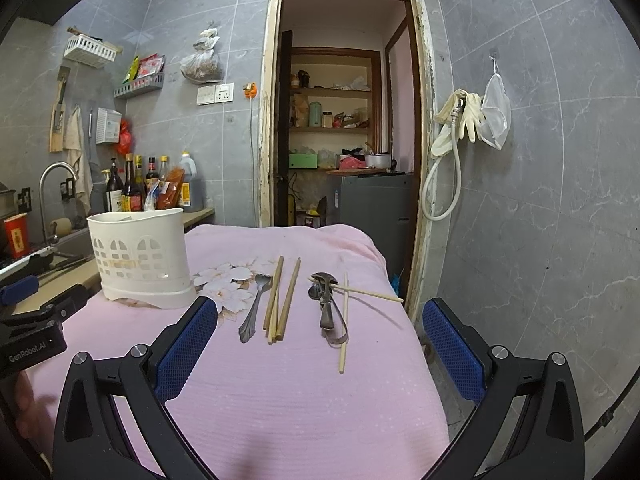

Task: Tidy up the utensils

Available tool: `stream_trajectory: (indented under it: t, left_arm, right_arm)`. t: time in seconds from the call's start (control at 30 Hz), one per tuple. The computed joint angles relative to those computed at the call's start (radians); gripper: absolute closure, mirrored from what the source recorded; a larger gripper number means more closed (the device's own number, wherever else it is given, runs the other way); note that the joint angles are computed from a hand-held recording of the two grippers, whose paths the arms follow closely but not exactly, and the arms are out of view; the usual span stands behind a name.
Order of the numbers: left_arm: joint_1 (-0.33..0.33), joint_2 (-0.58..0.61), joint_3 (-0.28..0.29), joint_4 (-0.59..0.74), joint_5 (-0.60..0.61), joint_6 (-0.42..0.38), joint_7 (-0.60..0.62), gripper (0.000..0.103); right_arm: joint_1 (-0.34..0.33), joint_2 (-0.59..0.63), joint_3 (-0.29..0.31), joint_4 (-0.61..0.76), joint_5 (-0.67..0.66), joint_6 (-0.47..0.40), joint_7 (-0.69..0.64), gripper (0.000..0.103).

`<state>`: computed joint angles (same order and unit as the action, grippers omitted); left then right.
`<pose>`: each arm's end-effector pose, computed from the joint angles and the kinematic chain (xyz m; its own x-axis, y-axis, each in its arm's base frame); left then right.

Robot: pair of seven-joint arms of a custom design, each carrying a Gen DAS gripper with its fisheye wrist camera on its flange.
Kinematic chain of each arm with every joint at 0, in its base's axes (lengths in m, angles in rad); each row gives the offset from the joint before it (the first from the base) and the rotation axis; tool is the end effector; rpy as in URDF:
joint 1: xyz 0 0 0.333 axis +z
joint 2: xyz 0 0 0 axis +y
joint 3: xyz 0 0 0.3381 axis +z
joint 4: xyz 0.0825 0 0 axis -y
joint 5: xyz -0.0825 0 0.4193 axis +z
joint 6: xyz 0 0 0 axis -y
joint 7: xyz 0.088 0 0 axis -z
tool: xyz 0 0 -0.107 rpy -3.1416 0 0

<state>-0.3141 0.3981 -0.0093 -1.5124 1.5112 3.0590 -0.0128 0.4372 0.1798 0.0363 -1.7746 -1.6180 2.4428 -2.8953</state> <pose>0.6760 -0.3083 0.5175 -0.2186 -0.9748 0.0441 -0.3382 0.0333 -0.9405 0.6153 0.3118 0.5188 -0.2413 -0.9698 0.0352 -0.2631 0.0305 -0.9643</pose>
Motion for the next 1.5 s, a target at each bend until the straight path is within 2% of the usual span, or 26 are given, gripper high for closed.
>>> stream_trajectory:
  t: [1.5]
  left_arm:
    - [-0.001,0.010,0.003,0.006,-0.042,0.008,0.041,0.005]
  right_arm:
    - [0.001,0.004,-0.001,0.011,0.007,0.007,-0.011,0.000]
